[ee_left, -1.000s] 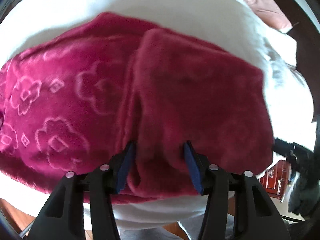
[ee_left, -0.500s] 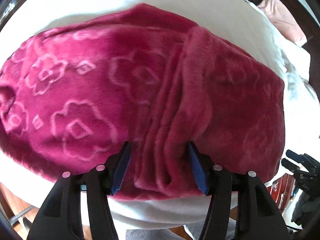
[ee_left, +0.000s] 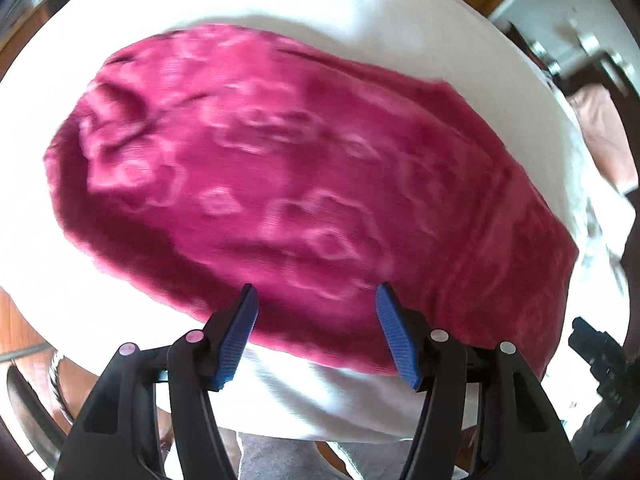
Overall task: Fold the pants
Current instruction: 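Fold the held edge over the pants with the right gripper and release, then grasp the pants end with the left gripper and lift it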
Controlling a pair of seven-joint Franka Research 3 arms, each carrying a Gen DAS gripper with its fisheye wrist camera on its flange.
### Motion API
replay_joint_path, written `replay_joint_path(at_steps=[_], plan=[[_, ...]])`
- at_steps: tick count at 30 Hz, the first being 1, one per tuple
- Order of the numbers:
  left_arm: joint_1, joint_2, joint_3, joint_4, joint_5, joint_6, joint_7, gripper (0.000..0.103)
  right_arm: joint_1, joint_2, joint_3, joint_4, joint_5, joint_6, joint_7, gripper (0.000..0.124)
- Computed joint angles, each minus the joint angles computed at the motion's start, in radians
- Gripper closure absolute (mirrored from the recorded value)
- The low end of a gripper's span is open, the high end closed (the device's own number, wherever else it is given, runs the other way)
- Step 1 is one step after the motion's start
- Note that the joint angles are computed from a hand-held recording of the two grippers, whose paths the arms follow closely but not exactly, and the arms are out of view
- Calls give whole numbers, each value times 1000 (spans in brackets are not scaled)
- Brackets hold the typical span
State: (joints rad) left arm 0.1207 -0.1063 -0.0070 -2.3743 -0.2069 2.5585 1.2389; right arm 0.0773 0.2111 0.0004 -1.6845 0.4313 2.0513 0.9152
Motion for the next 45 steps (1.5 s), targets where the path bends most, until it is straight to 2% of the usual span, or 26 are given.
replay_joint_path(at_steps=[9, 12, 14, 16, 19, 24, 31, 38, 42, 45], plan=[[114, -118, 98, -134, 16, 30, -40, 41, 69, 28, 33, 33, -40, -18, 45, 71], [152, -112, 129, -127, 16, 26, -43, 41, 92, 47, 41, 57, -58, -27, 75, 71], [173, -104, 148, -126, 5, 29, -20, 40, 108, 59, 45, 66, -69, -29, 99, 71], [188, -83, 172, -112, -34, 32, 36, 30, 124, 73, 50, 78, -80, -29, 129, 67], [204, -31, 195, -72, -122, 38, 157, 25, 148, 100, 54, 98, -101, -26, 180, 65], [246, 67, 174, 6, -227, -15, 300, 25, 171, 134, 59, 132, -122, -22, 238, 65], [337, 181, 128, 96, -395, -102, 489, 25, 197, 155, 61, 153, -159, -21, 297, 65], [397, 180, 114, 88, -545, -138, 587, 25, 209, 167, 61, 167, -187, -29, 328, 65], [401, 171, 115, 84, -616, -158, 645, 25, 211, 168, 67, 165, -185, -29, 320, 65], [394, 177, 113, 86, -640, -151, 634, 30, 211, 161, 70, 157, -181, -28, 301, 65]])
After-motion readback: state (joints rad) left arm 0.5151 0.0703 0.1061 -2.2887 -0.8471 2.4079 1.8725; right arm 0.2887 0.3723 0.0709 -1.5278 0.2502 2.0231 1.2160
